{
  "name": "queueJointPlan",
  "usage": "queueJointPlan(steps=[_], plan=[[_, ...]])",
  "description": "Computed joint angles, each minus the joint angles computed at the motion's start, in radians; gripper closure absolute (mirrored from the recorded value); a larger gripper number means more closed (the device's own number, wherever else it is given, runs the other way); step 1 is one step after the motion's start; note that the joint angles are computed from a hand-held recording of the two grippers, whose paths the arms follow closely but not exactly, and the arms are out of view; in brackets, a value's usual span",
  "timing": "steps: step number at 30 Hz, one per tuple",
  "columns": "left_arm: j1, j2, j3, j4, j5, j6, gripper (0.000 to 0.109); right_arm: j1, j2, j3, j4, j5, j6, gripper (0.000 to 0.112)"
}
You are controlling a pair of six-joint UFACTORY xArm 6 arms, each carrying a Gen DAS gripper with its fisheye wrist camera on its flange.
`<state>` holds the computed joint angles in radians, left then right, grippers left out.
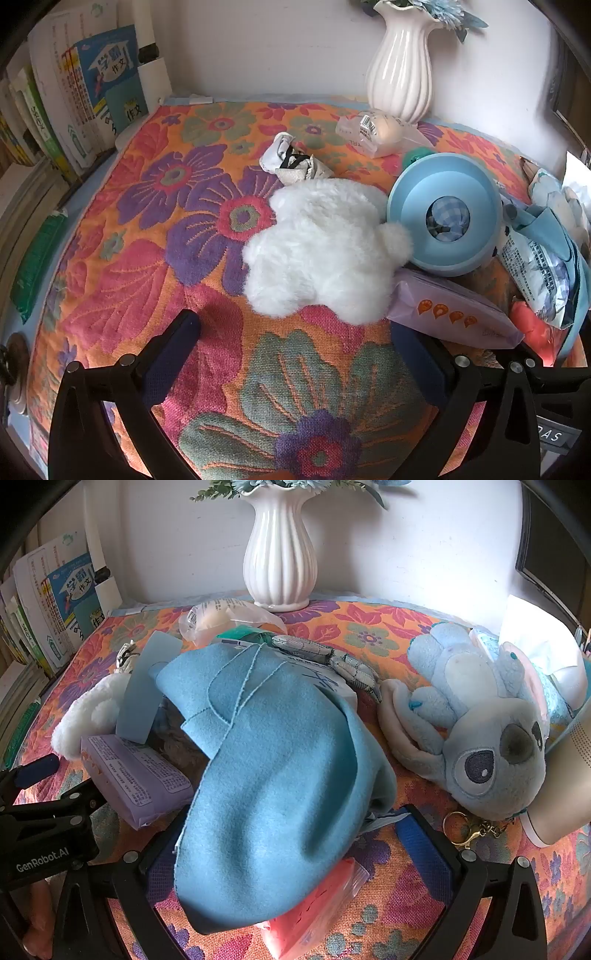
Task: Organize soft objects
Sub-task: 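Move both tools over the cluttered bed toward the items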
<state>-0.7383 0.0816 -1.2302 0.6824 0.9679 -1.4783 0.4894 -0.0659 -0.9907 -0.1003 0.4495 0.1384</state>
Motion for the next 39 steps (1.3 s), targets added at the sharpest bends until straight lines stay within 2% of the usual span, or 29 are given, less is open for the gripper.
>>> queueJointPlan(steps=[2,8,9,11,12,13,14,16,17,19,21,22,23,25,27,29,31,32,34,35,37,39], plan=[[-0.005,0.007,-0.012,0.004,0.026,0.010,0.006,0.000,0.000,0.000,0.000,0.000,0.000,0.009],[-0.016,0.009,-0.020,-0.015,0.034,0.001,0.006,0.002,-0.003,-0.007,0.001,0.026,0.005,0.009],[-0.025,0.001,-0.014,-0.018,0.039,0.001,0.006,0.002,-0.010,-0.019,0.034,0.076,-0.038,0.009],[-0.046,-0.023,0.012,-0.026,0.038,0.005,0.006,-0.004,-0.028,-0.060,0.115,0.240,-0.157,0.009],[-0.061,-0.037,0.026,-0.031,0.035,0.011,0.006,-0.006,-0.060,-0.030,0.148,0.282,-0.220,0.009],[-0.065,-0.039,0.029,-0.032,0.029,0.015,0.006,-0.007,-0.080,-0.006,0.164,0.282,-0.251,0.009],[-0.075,-0.040,0.030,-0.032,0.035,0.013,0.006,-0.005,-0.101,0.030,0.168,0.241,-0.267,0.009],[-0.084,-0.034,0.012,-0.046,0.055,0.024,0.006,-0.007,-0.144,0.121,0.204,0.096,-0.306,0.009],[-0.080,-0.035,0.009,-0.070,0.049,0.048,0.006,-0.011,-0.156,0.141,0.229,0.077,-0.325,0.009],[-0.079,-0.056,0.026,-0.086,0.010,0.051,0.006,-0.024,-0.177,0.131,0.259,0.145,-0.322,0.009],[-0.098,-0.094,0.059,-0.010,-0.008,-0.005,0.006,-0.039,-0.219,0.139,0.375,0.155,-0.425,0.009],[-0.106,-0.108,0.066,0.029,-0.002,-0.028,0.006,-0.035,-0.268,0.179,0.417,0.103,-0.468,0.009],[-0.117,-0.122,0.070,0.089,0.015,-0.065,0.006,-0.024,-0.318,0.229,0.417,0.009,-0.482,0.009],[-0.118,-0.134,0.071,0.147,0.027,-0.103,0.006,-0.011,-0.368,0.281,0.310,-0.135,-0.411,0.009],[-0.119,-0.136,0.070,0.231,0.029,-0.157,0.006,-0.009,-0.368,0.292,0.251,-0.250,-0.355,0.009],[-0.120,-0.109,0.053,0.306,0.053,-0.185,0.006,-0.001,-0.326,0.285,0.256,-0.336,-0.346,0.009],[-0.126,-0.069,0.030,0.321,0.094,-0.187,0.006,-0.009,-0.267,0.275,0.179,-0.373,-0.271,0.009],[-0.112,-0.057,0.021,0.275,0.077,-0.139,0.006,-0.017,-0.253,0.281,0.112,-0.381,-0.211,0.009],[-0.117,-0.058,0.023,0.280,0.071,-0.129,0.006,-0.020,-0.223,0.252,0.009,-0.325,-0.131,0.009],[-0.124,-0.064,0.034,0.292,0.070,-0.141,0.006,-0.013,-0.218,0.250,0.017,-0.341,-0.146,0.009],[-0.116,-0.066,0.038,0.283,0.053,-0.137,0.006,0.002,-0.219,0.256,0.139,-0.346,-0.264,0.009],[-0.112,-0.073,0.048,0.270,0.037,-0.143,0.006,0.001,-0.216,0.261,0.171,-0.342,-0.289,0.009]])
